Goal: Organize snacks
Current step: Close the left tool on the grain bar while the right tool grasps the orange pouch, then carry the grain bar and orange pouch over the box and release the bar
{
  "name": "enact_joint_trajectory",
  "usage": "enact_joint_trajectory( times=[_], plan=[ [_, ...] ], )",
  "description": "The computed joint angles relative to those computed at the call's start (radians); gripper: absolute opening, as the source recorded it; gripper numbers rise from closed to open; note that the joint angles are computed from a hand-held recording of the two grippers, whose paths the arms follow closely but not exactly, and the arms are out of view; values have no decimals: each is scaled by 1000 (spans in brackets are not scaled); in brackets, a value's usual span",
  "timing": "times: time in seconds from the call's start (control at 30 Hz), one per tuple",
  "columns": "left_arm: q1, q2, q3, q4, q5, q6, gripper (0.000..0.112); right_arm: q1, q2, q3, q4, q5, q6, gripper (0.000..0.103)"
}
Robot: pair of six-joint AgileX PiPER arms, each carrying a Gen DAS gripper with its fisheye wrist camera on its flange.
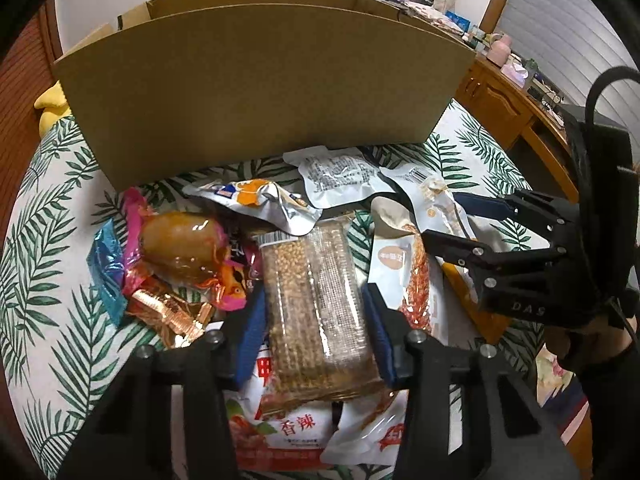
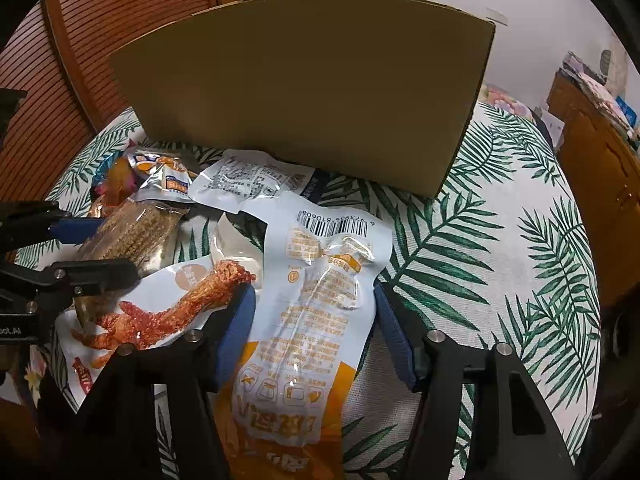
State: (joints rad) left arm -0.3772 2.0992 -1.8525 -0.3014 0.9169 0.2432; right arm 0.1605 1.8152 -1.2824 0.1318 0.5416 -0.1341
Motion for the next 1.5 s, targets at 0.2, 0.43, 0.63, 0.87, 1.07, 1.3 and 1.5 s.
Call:
enact_joint_trajectory(
  times=[0.2, 0.43, 0.63, 0.87, 1.07, 1.3, 1.5],
  plan=[
    [25, -50, 81, -71, -46, 63, 43, -21, -16, 17, 71, 5, -74, 54],
    [49, -144, 200, -143, -123, 132, 41, -42, -106, 118, 184, -68, -159, 53],
    [70, -239, 282, -207, -192, 212, 40, -20, -200, 167, 108, -119, -96, 53],
    [68, -240, 274, -163, -187, 203, 39, -33, -238, 165, 126, -114, -113, 53],
    [67, -274, 292, -201, -202, 234, 39, -30, -247, 161, 143, -134, -125, 50],
    [65, -297, 245, -230, -194, 254, 39, -61, -295, 165, 244, -151, -222, 48],
    [73, -279, 126, -239, -154, 238, 39, -80, -330, 122, 322, -127, -291, 48]
  ],
)
